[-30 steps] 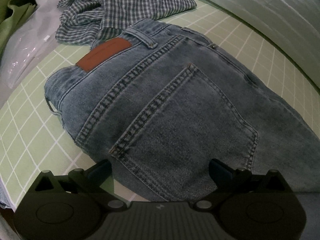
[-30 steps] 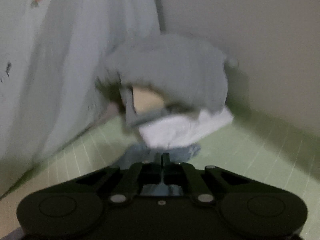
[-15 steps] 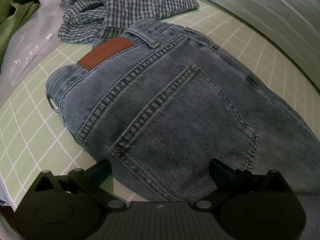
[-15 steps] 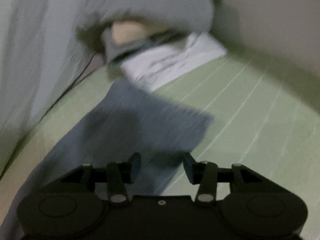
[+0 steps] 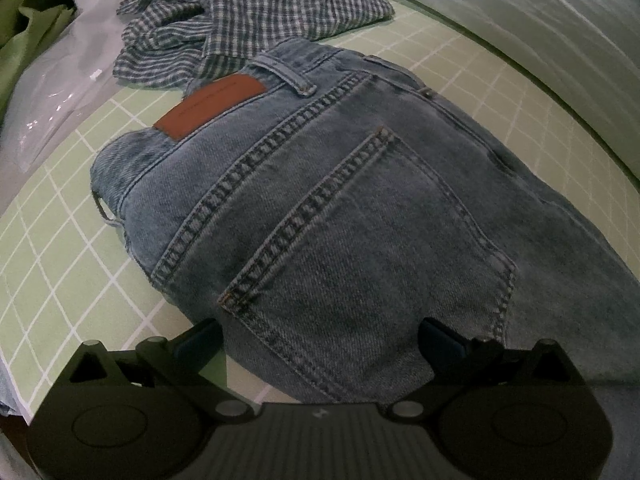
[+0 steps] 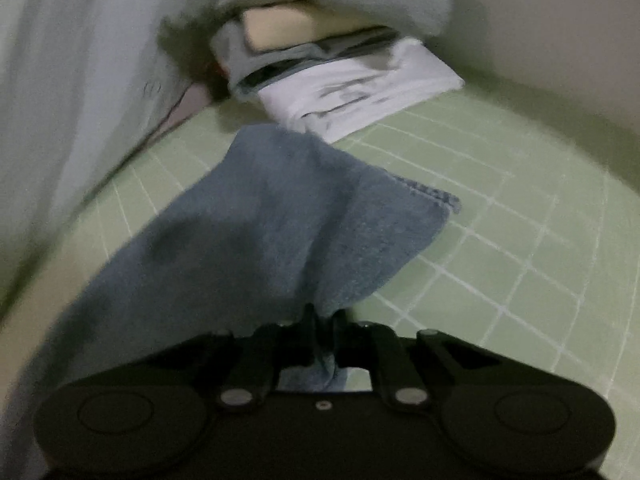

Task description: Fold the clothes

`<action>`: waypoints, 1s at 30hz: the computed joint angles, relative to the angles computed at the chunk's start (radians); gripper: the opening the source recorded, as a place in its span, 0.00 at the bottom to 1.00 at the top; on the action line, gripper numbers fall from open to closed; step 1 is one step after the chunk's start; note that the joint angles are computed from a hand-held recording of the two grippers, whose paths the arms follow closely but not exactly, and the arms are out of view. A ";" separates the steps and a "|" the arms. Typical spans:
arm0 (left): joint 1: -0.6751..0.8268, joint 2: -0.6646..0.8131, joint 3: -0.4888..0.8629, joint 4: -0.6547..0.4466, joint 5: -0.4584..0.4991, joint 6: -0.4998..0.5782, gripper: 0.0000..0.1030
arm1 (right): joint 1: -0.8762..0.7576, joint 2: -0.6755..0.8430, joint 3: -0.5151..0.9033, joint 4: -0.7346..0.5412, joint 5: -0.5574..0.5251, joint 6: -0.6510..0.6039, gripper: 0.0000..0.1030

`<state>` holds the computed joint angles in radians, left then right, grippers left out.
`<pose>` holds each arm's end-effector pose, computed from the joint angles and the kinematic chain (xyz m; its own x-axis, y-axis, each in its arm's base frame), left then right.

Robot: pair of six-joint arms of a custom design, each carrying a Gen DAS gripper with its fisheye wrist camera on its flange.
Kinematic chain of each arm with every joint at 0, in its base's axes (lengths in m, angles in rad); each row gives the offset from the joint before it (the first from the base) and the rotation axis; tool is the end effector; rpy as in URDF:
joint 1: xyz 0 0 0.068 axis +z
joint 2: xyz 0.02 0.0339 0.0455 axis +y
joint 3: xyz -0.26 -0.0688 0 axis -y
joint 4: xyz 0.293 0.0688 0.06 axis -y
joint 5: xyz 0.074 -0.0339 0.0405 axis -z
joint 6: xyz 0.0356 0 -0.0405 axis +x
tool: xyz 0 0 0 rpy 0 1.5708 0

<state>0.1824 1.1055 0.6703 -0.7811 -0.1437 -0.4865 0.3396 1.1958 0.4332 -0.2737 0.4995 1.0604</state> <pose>0.2275 0.0471 0.1743 -0.7085 -0.6012 -0.3696 -0.6331 0.7728 -0.0436 0.2241 0.0611 0.1058 -0.4508 0.6531 -0.6085 0.6775 0.6942 0.2431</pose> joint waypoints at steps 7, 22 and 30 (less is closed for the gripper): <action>0.062 -0.071 -0.038 -0.021 0.075 0.103 1.00 | 0.187 -0.328 -0.134 -0.389 0.121 0.334 0.07; 0.289 -0.239 -0.049 -0.082 0.222 0.145 1.00 | 0.323 -0.017 0.076 -0.678 0.231 0.494 0.90; 0.450 -0.253 -0.040 0.022 0.233 0.141 1.00 | 0.353 0.026 0.149 -0.642 0.245 0.383 1.00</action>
